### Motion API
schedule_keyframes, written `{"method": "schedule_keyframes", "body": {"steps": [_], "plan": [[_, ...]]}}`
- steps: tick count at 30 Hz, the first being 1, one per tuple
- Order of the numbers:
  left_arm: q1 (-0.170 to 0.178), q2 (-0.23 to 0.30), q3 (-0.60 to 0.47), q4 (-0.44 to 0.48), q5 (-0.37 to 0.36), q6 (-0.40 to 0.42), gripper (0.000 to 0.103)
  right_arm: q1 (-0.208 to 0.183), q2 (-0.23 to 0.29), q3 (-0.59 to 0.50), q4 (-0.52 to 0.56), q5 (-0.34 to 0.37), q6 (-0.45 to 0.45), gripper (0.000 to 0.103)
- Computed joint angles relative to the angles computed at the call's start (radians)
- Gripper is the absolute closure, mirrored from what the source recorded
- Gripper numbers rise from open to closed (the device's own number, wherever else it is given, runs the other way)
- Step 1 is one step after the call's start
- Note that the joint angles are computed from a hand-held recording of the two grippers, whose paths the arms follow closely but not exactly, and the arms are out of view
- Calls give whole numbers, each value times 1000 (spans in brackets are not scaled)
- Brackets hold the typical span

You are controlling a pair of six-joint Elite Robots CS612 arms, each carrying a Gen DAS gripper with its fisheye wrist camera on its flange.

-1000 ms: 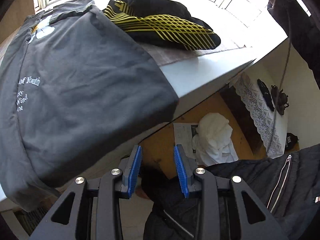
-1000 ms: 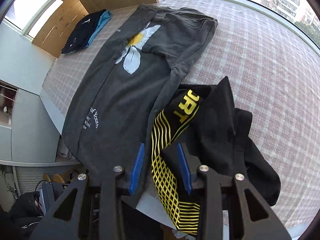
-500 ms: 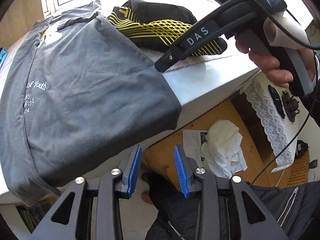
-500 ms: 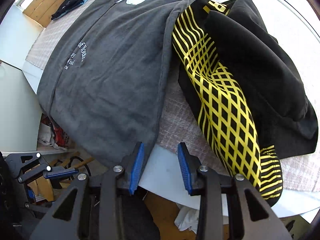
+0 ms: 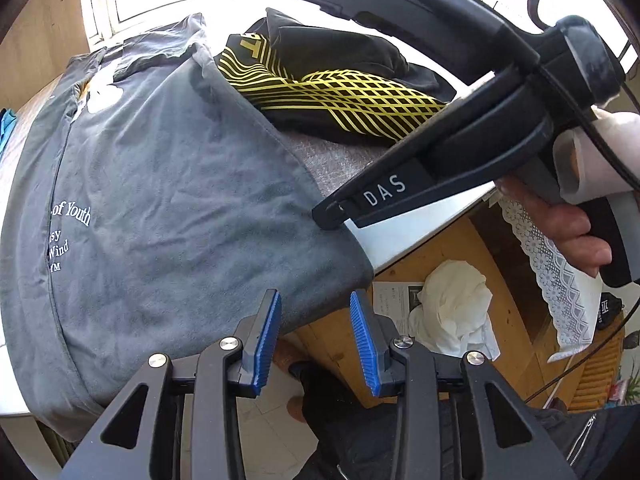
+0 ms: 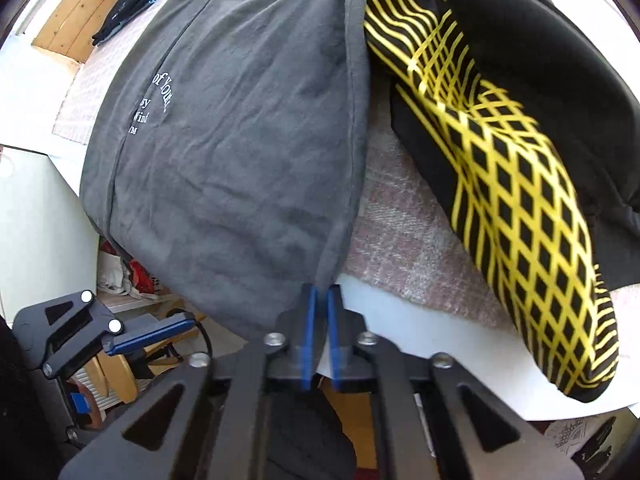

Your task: Fold clothes

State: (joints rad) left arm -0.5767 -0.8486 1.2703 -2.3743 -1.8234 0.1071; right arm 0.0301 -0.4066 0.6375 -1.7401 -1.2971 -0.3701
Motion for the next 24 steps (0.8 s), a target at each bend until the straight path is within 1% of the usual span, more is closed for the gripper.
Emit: {"method": "schedule_keyframes", "body": {"steps": [3, 5, 9, 11, 13, 14, 18, 20, 22, 23, 24], "plan": [[0, 6, 1, -6, -21, -17, 67, -8, 0, -4, 23, 67, 26, 98], [0, 9, 2, -16, -33, -30, 67, -18, 0, -11, 47, 127, 61, 98], [7, 16, -1, -55, -84, -100, 66, -26, 1, -31, 96, 202, 99, 98], [11, 16, 0, -85, -104, -140, 66, -23, -5, -26, 100, 215, 123, 98], [9, 15, 2, -109, -85, -167, 62, -21, -4, -33, 107, 219, 132, 98], [9, 16, 0, -112, -76, -179, 62, -22, -3, -36, 119, 227, 135, 98], [9, 22, -12, -97, -52, -212, 62, -25, 39, -128, 188, 264, 170, 98], [8, 22, -9, -103, -27, -223, 62, -28, 42, -131, 198, 288, 176, 98], [12, 24, -2, -120, -39, -243, 62, -29, 47, -135, 210, 319, 186, 98], [14, 26, -1, -125, -51, -252, 62, -30, 48, -139, 217, 328, 183, 98], [16, 28, 0, -127, -61, -253, 69, -28, 46, -137, 211, 320, 182, 98]]}}
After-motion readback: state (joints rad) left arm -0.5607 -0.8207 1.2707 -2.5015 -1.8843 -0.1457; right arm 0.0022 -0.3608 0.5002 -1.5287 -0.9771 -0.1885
